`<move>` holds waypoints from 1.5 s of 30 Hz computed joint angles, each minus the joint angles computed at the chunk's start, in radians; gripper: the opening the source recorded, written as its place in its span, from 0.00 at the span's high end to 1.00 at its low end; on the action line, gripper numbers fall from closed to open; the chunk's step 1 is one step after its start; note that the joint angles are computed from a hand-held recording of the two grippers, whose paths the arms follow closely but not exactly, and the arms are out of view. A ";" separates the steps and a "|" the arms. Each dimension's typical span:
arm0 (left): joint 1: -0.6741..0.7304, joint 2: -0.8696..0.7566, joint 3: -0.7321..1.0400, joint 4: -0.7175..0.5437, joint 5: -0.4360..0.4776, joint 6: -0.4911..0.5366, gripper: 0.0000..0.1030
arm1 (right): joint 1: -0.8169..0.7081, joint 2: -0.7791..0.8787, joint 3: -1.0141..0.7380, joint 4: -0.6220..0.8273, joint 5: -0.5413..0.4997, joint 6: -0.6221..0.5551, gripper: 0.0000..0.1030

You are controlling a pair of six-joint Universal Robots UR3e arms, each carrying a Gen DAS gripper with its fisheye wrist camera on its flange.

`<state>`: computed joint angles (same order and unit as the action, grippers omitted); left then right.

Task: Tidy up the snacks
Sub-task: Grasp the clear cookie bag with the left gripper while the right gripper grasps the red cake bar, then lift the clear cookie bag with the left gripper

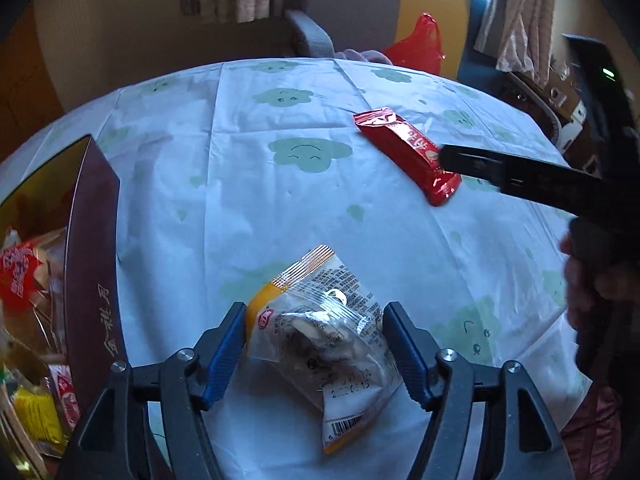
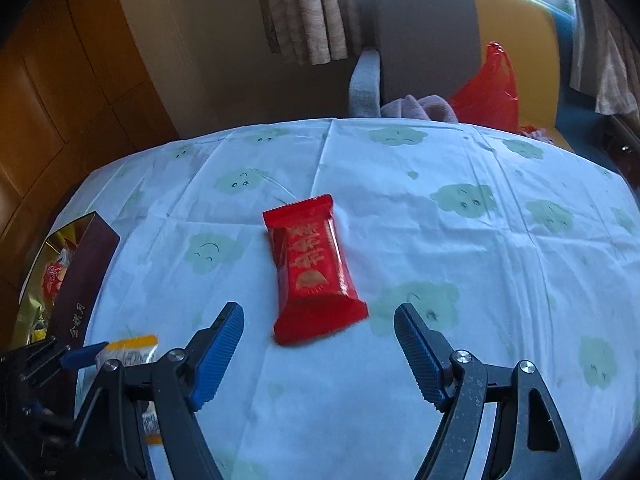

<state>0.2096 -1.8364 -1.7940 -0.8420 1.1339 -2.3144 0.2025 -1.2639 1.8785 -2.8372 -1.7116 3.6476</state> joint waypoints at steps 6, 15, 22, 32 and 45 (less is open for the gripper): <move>-0.017 -0.015 -0.010 0.043 0.013 -0.076 0.28 | -0.004 0.248 -0.358 0.218 -0.026 -0.123 0.26; -0.008 0.035 -0.175 0.262 0.009 -0.073 0.32 | 0.082 0.146 -0.154 0.114 -0.075 -0.094 0.62; -0.013 0.036 -0.201 0.317 0.014 -0.091 0.32 | 0.164 0.022 0.040 0.045 -0.115 0.015 0.59; -0.008 0.046 -0.230 0.351 0.011 -0.103 0.32 | 0.233 0.032 0.129 -0.101 -0.213 0.071 0.54; 0.006 0.081 -0.282 0.387 0.007 -0.084 0.37 | 0.233 0.054 0.161 -0.204 -0.195 0.053 0.42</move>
<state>0.2158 -1.7550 -2.0762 -0.4551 1.1407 -2.3988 0.4353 -1.2094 2.0398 -3.0409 -1.9064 3.7004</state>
